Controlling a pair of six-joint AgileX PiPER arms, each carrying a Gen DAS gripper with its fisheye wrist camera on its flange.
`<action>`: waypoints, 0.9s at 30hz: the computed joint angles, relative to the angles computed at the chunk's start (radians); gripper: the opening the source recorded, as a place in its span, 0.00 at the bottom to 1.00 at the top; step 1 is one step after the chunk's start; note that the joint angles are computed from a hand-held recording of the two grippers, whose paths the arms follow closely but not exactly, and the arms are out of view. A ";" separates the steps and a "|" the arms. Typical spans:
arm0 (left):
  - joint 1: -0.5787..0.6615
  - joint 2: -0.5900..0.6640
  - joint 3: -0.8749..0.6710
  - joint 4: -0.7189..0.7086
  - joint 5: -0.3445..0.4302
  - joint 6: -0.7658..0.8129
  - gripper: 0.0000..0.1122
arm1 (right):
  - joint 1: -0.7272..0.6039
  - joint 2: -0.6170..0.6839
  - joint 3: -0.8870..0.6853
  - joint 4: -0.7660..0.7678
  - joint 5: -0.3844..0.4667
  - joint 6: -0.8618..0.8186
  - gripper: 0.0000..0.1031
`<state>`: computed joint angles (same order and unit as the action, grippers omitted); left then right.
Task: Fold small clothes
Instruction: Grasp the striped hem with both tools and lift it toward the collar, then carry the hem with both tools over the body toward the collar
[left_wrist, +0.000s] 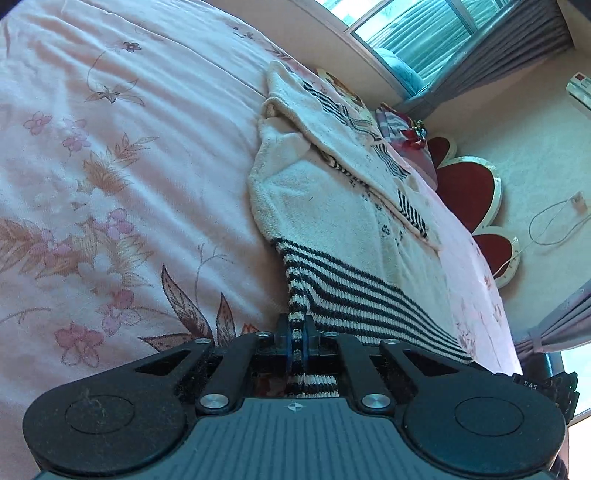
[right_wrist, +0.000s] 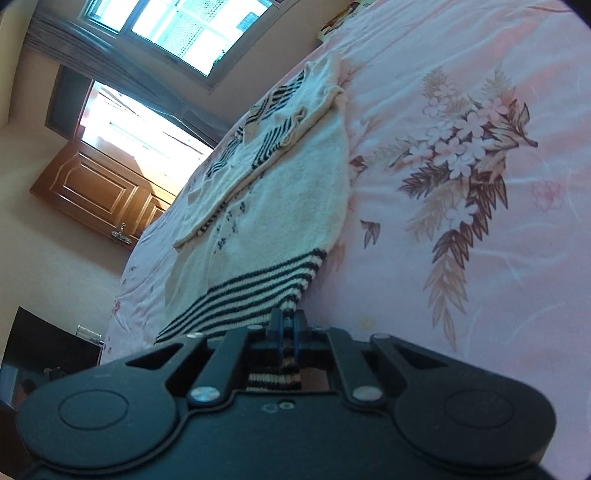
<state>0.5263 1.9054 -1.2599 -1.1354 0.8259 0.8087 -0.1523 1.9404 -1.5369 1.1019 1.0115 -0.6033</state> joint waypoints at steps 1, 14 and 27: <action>0.007 0.001 0.003 -0.024 0.007 0.012 0.04 | -0.002 0.006 -0.016 0.002 0.006 0.006 0.05; -0.015 0.020 0.020 -0.040 -0.004 0.019 0.04 | 0.016 0.074 -0.046 0.017 0.080 0.095 0.46; -0.006 0.000 0.025 -0.058 -0.039 0.019 0.04 | -0.043 0.017 0.039 0.180 0.093 -0.051 0.05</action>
<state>0.5202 1.9051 -1.2352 -1.1935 0.7870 0.8278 -0.1957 1.9575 -1.4982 1.2820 1.1047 -0.6544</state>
